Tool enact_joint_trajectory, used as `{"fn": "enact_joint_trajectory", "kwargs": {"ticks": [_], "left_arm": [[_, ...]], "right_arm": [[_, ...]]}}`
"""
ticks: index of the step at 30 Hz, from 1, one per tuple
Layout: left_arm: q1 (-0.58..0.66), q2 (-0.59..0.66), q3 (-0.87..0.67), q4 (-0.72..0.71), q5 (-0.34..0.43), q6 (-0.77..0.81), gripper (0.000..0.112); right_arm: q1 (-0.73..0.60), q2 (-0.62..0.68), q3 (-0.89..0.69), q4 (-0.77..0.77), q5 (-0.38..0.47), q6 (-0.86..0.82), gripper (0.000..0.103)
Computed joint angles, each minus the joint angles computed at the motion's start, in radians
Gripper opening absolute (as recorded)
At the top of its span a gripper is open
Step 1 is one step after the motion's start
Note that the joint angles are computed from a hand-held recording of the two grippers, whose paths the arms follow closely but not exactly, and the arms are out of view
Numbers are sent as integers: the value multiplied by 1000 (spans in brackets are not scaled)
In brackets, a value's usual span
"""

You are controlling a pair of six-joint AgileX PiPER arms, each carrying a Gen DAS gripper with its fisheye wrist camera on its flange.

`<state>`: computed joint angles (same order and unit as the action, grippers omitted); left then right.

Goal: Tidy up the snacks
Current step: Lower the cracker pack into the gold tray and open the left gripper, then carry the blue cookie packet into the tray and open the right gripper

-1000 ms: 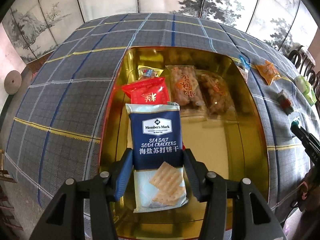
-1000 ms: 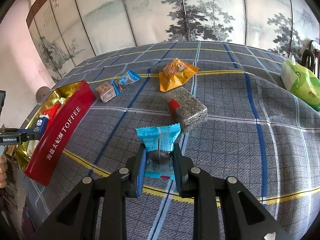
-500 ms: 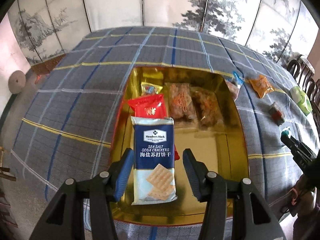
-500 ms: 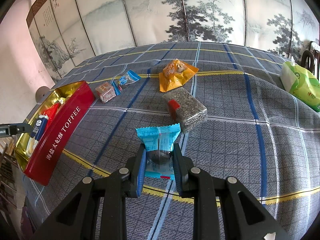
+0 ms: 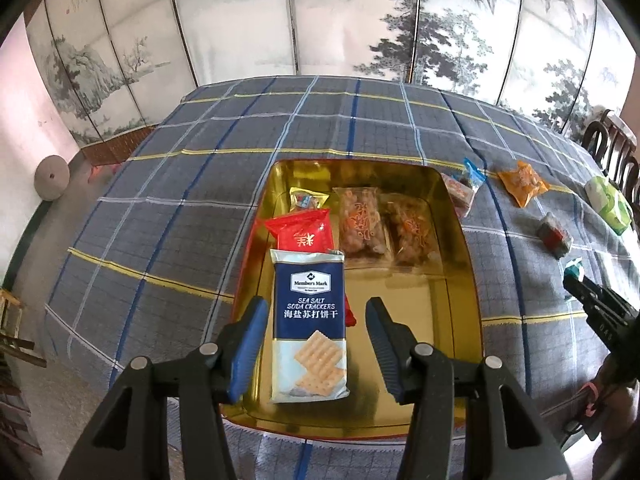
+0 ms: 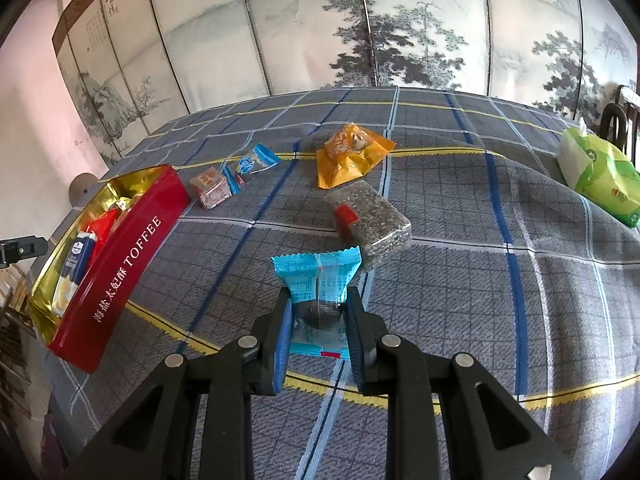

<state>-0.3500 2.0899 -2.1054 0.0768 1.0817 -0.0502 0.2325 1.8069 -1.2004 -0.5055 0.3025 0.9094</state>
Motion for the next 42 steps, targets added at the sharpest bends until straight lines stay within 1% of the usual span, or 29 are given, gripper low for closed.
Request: {"fn": "enact_joint_trajectory", "kwargs": {"ticks": [9, 15, 18, 20, 23, 27, 31, 36, 39, 42], "left_arm": [[-8, -25, 43, 21, -27, -21, 52], [-3, -46, 76, 13, -47, -25, 52], [-3, -65, 103, 22, -69, -32, 52], [2, -77, 119, 17, -80, -35, 52], [12, -90, 136, 10, -91, -38, 52], [24, -113, 167, 22, -112, -60, 52], [27, -137, 203, 54, -140, -76, 52], [28, -152, 231, 75, -159, -77, 52], [28, -164, 255, 92, -180, -81, 53], [30, -165, 263, 100, -186, -83, 56]], "right_arm": [[28, -30, -22, 19, 22, -26, 22], [64, -41, -72, 37, 51, -55, 22], [84, -37, -111, 53, 70, -83, 22], [97, -31, -140, 79, 78, -111, 22], [110, -11, -201, 168, 84, -199, 22], [130, 45, -323, 326, 106, -359, 22], [161, 132, -484, 434, 160, -483, 22], [190, 262, -690, 503, 256, -566, 22], [201, 338, -802, 526, 310, -577, 22], [206, 414, -920, 554, 371, -589, 22]]}}
